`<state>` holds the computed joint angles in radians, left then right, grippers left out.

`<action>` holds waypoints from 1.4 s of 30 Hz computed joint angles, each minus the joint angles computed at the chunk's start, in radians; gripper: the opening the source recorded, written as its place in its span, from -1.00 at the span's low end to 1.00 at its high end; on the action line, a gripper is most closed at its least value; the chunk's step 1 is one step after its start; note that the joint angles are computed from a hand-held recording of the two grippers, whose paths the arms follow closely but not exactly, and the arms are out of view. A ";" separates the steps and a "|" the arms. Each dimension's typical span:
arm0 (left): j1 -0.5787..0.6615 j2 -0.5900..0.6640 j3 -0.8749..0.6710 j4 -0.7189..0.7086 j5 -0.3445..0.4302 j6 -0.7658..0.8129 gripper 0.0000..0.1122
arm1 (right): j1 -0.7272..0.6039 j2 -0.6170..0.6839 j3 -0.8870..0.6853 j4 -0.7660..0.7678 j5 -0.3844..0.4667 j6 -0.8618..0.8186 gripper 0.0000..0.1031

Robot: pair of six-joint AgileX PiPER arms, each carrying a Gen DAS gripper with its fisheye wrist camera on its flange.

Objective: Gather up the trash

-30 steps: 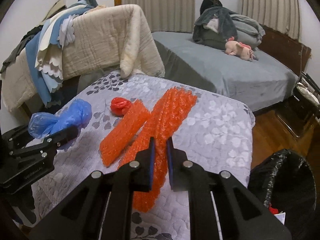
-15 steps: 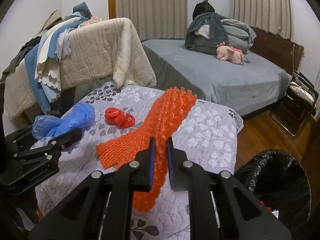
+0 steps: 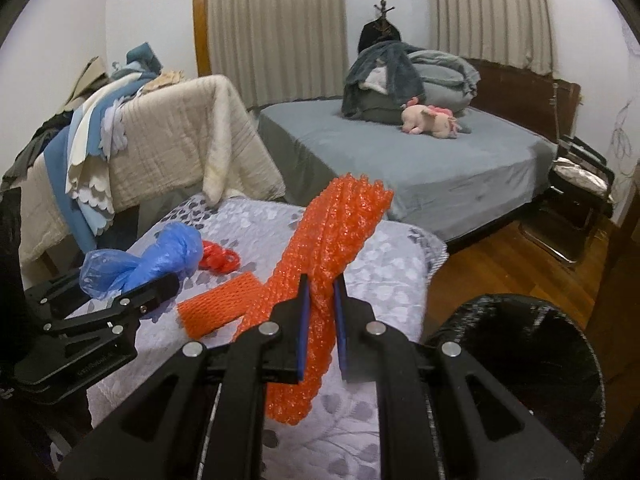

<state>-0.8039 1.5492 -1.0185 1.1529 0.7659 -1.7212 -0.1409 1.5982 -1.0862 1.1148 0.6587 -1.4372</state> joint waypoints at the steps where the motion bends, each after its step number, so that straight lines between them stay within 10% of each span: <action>1: -0.007 0.011 -0.015 0.001 0.001 0.003 -0.26 | -0.014 -0.003 -0.002 0.000 0.008 -0.001 -0.79; 42: -0.139 0.698 -0.985 -0.412 -0.058 0.629 -0.26 | -0.533 0.236 -0.167 -0.004 0.051 -0.137 -0.79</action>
<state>-0.9431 2.2468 -2.0034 0.7409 0.7080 -1.0919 -0.6736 1.8337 -1.2532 1.1110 0.7102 -1.5738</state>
